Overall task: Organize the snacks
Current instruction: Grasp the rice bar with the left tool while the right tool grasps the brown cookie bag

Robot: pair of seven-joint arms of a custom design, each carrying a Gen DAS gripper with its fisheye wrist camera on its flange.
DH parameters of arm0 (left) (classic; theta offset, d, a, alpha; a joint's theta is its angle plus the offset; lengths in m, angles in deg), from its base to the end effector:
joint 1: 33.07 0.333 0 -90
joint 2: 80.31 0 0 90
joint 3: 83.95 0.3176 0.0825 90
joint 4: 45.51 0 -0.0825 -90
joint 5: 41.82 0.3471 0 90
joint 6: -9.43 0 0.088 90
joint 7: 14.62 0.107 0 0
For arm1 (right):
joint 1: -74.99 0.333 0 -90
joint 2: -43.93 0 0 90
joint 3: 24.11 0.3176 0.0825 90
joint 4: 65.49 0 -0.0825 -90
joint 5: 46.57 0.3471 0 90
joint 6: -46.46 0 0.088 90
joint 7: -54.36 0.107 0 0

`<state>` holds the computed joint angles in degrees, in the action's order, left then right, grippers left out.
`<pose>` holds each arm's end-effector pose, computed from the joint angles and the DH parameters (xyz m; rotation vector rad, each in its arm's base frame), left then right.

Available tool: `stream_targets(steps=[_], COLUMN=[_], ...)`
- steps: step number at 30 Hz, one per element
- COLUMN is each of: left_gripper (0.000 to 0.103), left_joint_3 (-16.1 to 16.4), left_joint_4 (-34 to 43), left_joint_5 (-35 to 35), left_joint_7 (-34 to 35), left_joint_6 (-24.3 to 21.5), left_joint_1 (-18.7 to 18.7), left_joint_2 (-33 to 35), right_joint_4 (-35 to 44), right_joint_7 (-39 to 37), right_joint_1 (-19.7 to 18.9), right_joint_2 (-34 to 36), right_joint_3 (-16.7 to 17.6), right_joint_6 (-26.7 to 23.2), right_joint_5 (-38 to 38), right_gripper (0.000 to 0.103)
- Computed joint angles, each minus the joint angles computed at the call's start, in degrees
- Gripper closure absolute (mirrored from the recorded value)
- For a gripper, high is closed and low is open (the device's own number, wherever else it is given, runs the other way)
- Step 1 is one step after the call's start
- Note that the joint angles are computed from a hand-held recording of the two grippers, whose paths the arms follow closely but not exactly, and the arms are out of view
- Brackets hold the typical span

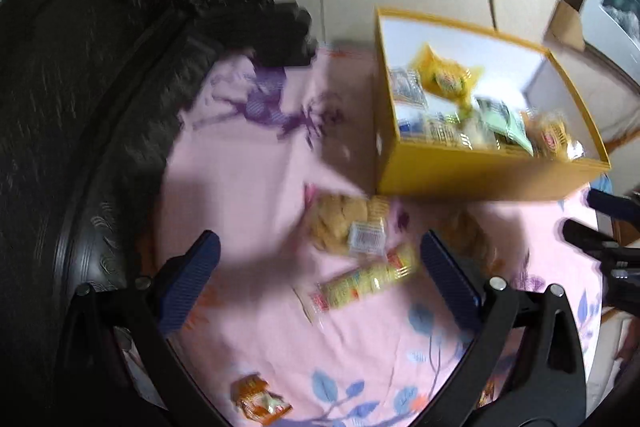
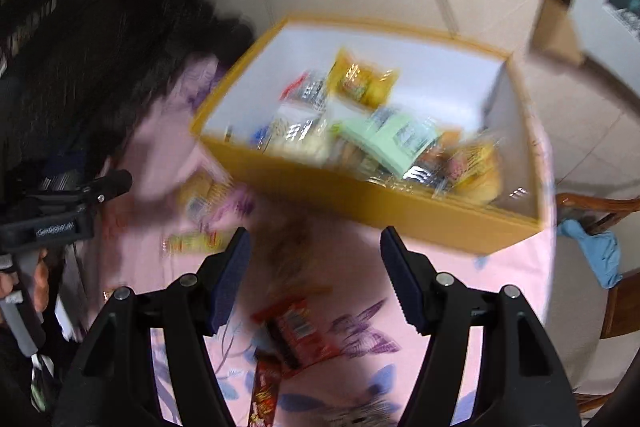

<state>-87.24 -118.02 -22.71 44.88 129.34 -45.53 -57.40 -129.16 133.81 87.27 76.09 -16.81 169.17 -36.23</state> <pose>0.6587 -0.1601 0.5845 -2.0425 1.7347 -0.3867 0.6840 0.2208 0.5525 -2.2091 1.4189 -0.1728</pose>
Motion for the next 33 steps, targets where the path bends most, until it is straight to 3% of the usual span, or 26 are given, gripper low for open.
stream_targets(steps=[5, 10, 12, 14, 16, 22, 24, 26, 29, 33], left_gripper=[0.002, 0.002, 0.002, 0.002, 0.002, 0.002, 0.007, 0.032, 0.046, 0.044], left_joint_3=[-1.91, -2.56, -2.49, -2.52, -2.67, -1.83, -1.57, -1.51, -1.33, -1.42], left_joint_4=[-13.67, -19.12, -17.87, -16.55, -15.46, -13.02, -13.38, -13.72, -13.11, -12.63], left_joint_5=[-4.27, -7.77, -8.01, -9.11, -10.50, -11.56, -11.51, -11.66, -10.90, -9.15], left_joint_7=[2.49, 6.27, 8.48, 10.44, 12.60, 15.06, 14.79, 14.60, 14.42, 14.47], left_joint_6=[5.43, 11.82, 11.70, 11.39, 11.25, 9.25, 10.47, 11.08, 10.78, 10.03], left_joint_1=[1.85, 3.44, 3.43, 3.46, 3.62, 2.69, 2.47, 2.30, 1.54, 0.19], left_joint_2=[-5.27, -5.54, -3.55, -1.84, -0.46, 2.38, 2.41, 2.20, 2.43, 2.54], right_joint_4=[-4.27, 0.48, -0.10, -4.73, -7.12, -24.00, -29.00, -33.76, -39.05, -43.92], right_joint_7=[1.53, 5.05, 4.42, 3.36, 2.87, 2.44, 2.35, 2.70, 4.26, 6.12], right_joint_1=[4.52, 7.32, 6.88, 5.97, 4.70, -0.59, -1.66, -2.52, -3.15, -3.19], right_joint_2=[2.02, 7.86, 8.56, 6.17, 4.23, -8.15, -11.93, -15.73, -19.59, -22.75], right_joint_3=[-1.56, -3.06, -2.41, -1.56, -0.62, 0.39, 0.05, -0.65, -1.98, -3.03], right_joint_6=[5.68, 4.87, 5.51, 9.09, 9.10, 14.83, 16.16, 17.12, 18.28, 18.71], right_joint_5=[-6.11, -12.36, -12.52, -12.06, -10.46, -3.74, -2.04, -0.62, 0.66, 1.52], right_gripper=[0.035, 0.036, 0.056, 0.063, 0.065, 0.065, 0.065, 0.065, 0.065, 0.065])
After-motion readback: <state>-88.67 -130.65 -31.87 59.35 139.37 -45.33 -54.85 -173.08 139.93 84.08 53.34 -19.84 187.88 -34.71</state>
